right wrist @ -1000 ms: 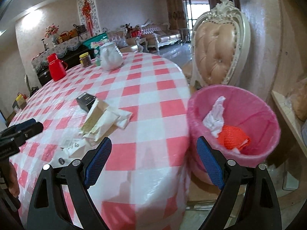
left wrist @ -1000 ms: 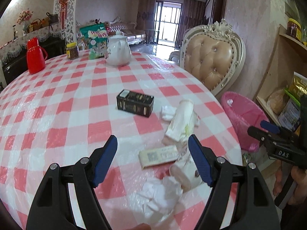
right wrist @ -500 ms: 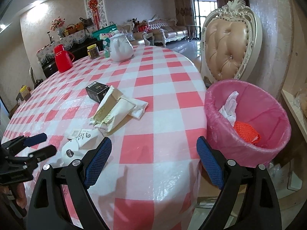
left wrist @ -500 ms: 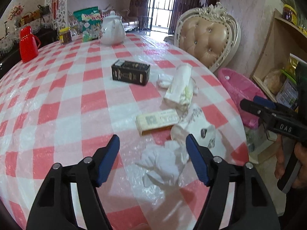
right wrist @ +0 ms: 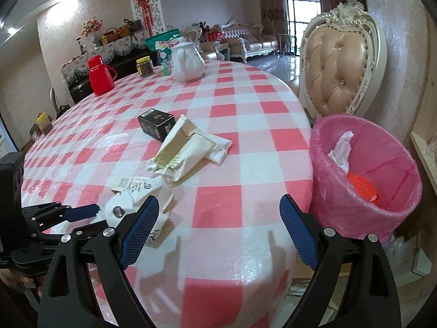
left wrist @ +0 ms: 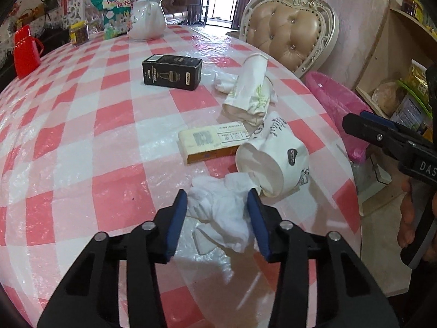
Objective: Collect trash
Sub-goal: 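Grasp crumpled tissue with left gripper while right gripper grasps white paper cup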
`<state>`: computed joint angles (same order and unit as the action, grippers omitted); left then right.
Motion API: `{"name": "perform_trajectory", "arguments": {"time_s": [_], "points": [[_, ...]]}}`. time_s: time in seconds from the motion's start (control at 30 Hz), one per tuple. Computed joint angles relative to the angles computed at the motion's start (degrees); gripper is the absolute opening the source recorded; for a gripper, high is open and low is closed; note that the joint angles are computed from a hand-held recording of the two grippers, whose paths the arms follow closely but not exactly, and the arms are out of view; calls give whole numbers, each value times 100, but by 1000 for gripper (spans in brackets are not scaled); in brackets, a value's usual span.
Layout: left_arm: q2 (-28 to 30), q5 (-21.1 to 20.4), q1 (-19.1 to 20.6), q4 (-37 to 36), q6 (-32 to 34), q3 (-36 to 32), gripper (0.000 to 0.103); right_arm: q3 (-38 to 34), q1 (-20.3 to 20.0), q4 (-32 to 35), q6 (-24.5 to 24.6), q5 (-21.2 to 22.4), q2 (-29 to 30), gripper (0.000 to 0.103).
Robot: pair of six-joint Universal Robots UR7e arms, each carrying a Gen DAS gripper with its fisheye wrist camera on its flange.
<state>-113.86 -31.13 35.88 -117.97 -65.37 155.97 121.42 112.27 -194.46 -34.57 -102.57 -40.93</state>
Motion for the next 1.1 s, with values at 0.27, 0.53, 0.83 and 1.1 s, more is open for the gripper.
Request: {"name": "perform_trajectory", "arguments": {"time_s": [0.27, 0.53, 0.83, 1.1], "points": [[-6, -101, 82, -583, 503, 106, 25, -53, 133, 134, 5, 11, 110, 85], [-319, -11, 63, -412, 496, 147, 23, -107, 237, 193, 48, -21, 191, 85], [-1332, 300, -150, 1204, -431, 27, 21, -161, 352, 329, 51, 2, 302, 85], [-1430, 377, -135, 1541, -598, -19, 23, -205, 482, 519, 58, 57, 450, 85]]}}
